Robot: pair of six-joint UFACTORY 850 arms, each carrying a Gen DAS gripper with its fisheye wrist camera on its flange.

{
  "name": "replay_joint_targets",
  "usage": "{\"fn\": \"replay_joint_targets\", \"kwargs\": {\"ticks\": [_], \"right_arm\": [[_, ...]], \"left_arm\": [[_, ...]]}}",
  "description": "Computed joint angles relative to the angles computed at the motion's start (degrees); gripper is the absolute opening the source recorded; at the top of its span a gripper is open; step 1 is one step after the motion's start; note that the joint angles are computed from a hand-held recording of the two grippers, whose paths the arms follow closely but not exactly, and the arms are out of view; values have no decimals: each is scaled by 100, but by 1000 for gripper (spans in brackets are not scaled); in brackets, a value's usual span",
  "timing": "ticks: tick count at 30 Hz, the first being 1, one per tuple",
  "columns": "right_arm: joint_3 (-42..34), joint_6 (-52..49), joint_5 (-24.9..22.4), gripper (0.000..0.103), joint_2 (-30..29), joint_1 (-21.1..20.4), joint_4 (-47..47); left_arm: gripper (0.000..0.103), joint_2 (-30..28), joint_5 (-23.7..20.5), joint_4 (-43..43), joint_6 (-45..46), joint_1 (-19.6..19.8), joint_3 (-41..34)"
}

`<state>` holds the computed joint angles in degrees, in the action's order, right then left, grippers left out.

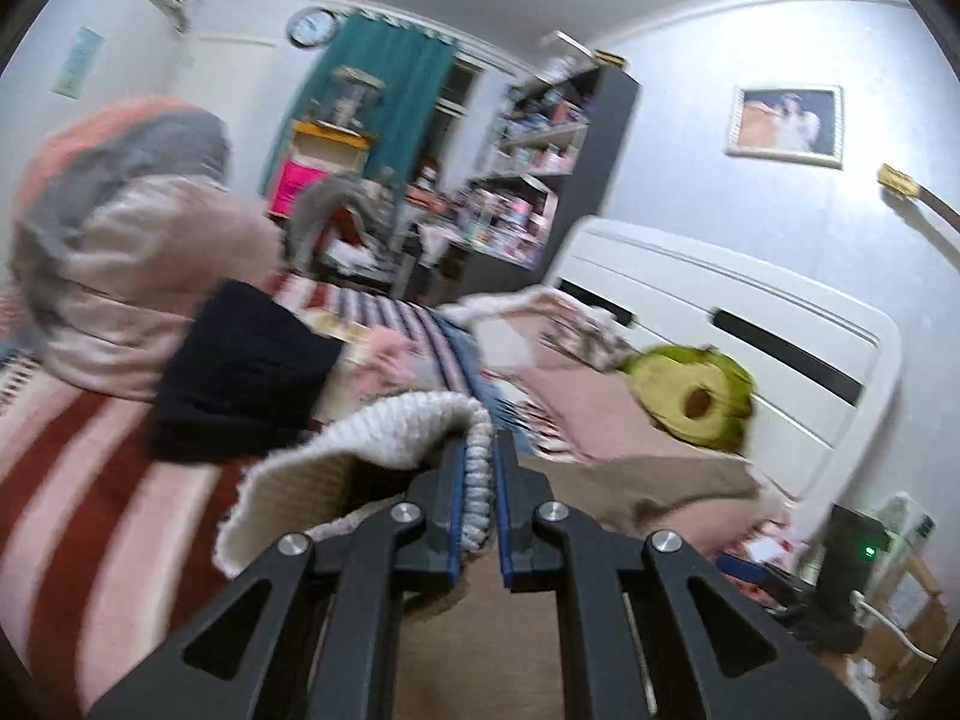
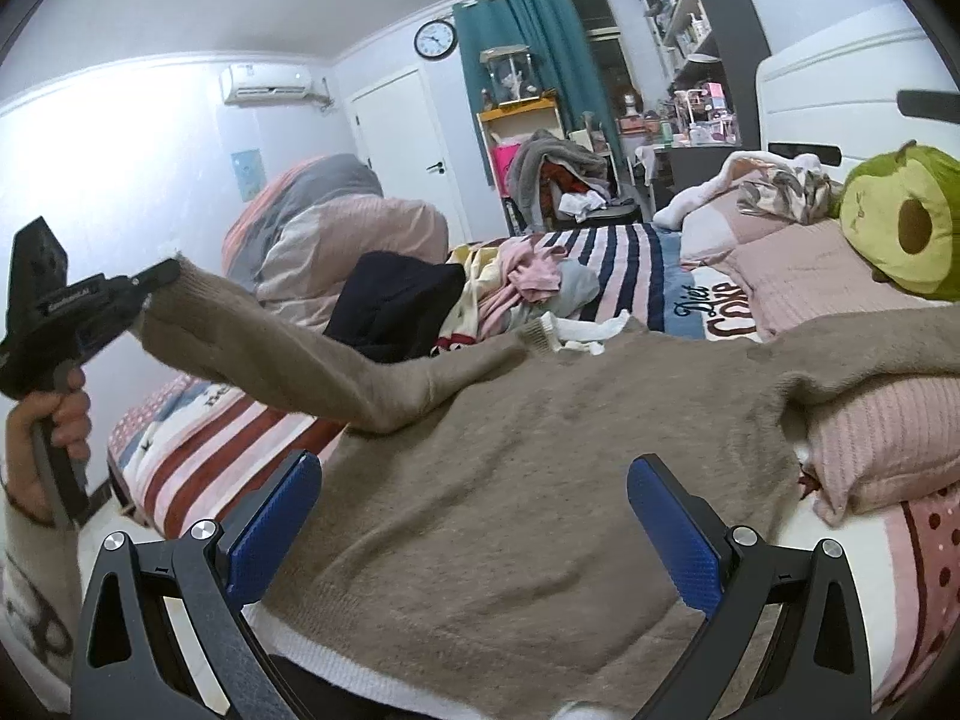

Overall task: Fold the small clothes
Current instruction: 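Carry the sleeve across the sweater body with the left gripper and release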

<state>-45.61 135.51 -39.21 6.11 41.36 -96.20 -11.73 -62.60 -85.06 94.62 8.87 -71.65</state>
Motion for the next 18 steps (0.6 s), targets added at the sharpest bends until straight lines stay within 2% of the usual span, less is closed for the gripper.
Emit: {"fn": "replay_joint_targets", "kwargs": {"ticks": [6,10,15,18], "right_arm": [[427,-114,109,102,463,-182,-92],[845,30,79,102,863,-347,-198],[1403,56,-67,102,1430,-530,47],[1689,45,-121,102,1731,-618,276]], "left_arm": [[6,322,132,140,-65,-795,577],[6,332,453,334,-218,-1446,791],[4,89,819,766,-519,-2263,835],[4,-31,1064,1099,-674,-2591,856]]}}
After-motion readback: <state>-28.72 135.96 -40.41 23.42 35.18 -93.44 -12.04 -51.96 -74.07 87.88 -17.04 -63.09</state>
